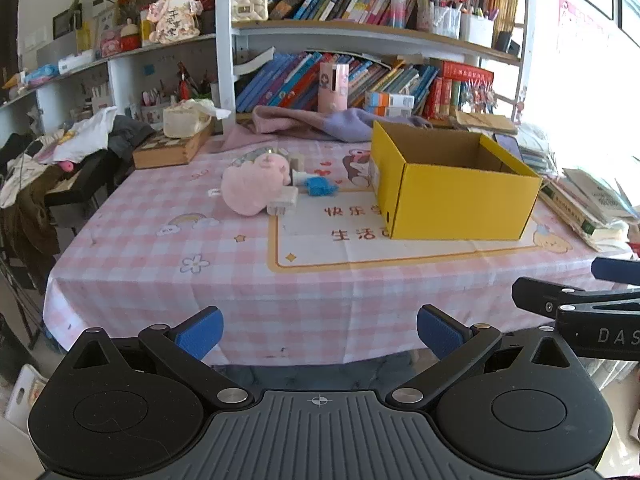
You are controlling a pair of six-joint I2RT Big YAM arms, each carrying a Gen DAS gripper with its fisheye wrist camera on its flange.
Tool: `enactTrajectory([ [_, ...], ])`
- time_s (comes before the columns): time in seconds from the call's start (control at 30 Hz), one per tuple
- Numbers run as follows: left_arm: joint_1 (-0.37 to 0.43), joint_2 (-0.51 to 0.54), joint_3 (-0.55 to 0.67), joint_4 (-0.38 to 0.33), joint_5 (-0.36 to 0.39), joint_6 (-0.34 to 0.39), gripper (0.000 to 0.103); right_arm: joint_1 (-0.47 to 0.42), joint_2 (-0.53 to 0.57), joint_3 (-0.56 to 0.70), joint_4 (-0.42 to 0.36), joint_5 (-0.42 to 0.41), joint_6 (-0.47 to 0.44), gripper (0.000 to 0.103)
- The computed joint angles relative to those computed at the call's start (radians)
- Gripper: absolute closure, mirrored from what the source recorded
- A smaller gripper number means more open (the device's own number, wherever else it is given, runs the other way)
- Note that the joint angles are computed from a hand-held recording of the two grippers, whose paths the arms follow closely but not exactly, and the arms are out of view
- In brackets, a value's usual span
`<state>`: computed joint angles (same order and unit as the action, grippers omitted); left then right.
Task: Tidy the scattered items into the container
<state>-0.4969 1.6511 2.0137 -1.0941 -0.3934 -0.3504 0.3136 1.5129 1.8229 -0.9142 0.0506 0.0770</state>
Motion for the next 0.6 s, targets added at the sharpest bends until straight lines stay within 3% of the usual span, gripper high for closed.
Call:
enactTrajectory([
  [0.6,-0.003,0.006,0.016,-0.022,-0.026,-0.003,0.0,-0.007,0.002,0.008,-0.02,0.016,0.021,0.0],
])
